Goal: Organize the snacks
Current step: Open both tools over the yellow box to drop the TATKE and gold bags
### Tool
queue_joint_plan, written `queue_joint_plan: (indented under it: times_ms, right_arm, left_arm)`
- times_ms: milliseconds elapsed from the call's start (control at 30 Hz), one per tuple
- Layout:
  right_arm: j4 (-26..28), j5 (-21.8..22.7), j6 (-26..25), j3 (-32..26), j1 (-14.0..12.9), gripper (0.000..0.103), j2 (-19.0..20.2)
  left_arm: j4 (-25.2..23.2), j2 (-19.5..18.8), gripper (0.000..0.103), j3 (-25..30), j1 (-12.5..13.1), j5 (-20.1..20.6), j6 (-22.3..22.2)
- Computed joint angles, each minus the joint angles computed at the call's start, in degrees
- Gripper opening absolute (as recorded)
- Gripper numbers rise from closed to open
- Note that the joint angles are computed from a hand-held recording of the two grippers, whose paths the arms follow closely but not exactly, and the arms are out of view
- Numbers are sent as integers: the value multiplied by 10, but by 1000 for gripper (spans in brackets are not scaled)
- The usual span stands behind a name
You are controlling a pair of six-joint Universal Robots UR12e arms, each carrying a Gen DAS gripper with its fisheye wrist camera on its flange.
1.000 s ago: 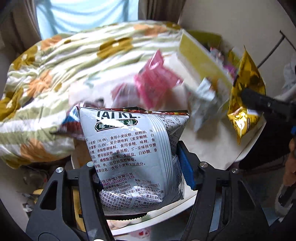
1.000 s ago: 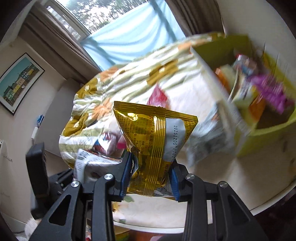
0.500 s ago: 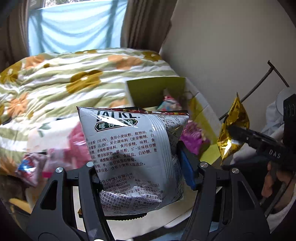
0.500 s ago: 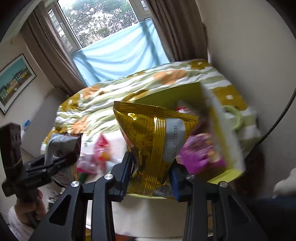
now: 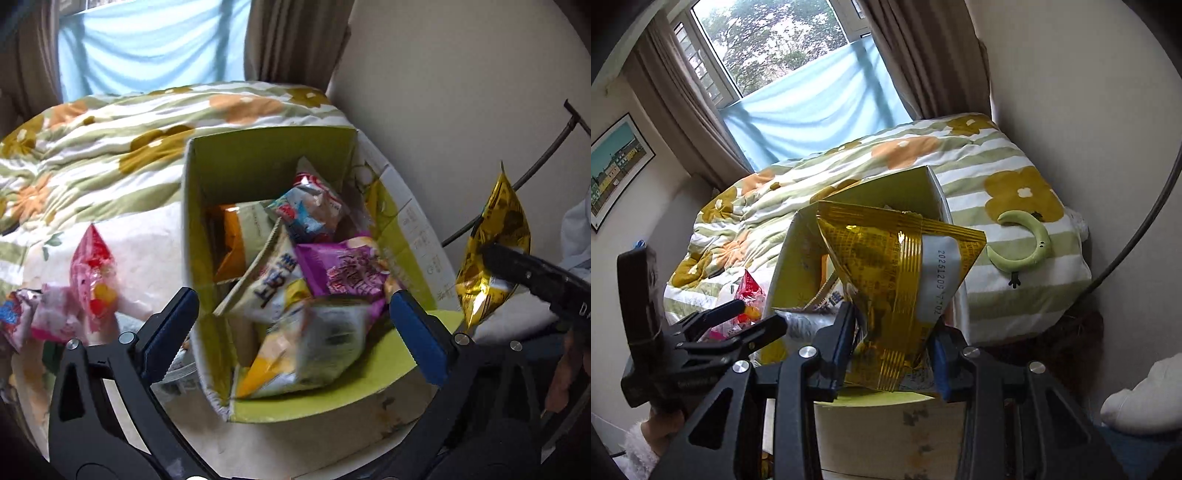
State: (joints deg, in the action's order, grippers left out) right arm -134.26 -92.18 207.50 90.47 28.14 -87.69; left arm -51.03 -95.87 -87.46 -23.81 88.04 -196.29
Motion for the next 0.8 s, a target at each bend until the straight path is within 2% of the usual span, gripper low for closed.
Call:
queue_joint_plan:
  times_ms: [300, 400, 467, 500, 567, 600, 633, 800]
  right_arm:
    - [15, 16, -63, -17, -1, 35, 23]
    - [48, 12, -88, -34, -2, 35, 36]
    - [77, 17, -104, -44, -3, 39, 42]
    - [88, 23, -113, -47, -4, 46, 45]
    - [89, 30, -117, -43, -5, 68, 45]
    - [79, 31, -115, -37, -5, 91, 43]
    - [71, 28, -112, -32, -5, 102, 41]
    - [31, 21, -103, -10, -2, 102, 31]
  left_arm:
    - [-4, 30, 102, -28, 3, 34, -27]
    - [-9, 38, 102, -34, 1, 54, -35]
    - [-7, 43, 102, -38, 3, 56, -44]
    - [-8, 45, 102, -41, 3, 58, -48]
    - [-8, 49, 102, -45, 3, 65, -53]
    - [-9, 51, 102, -47, 3, 69, -55]
    - [-10, 51, 102, -48, 2, 71, -57]
    - [-12, 61, 102, -57, 2, 73, -67]
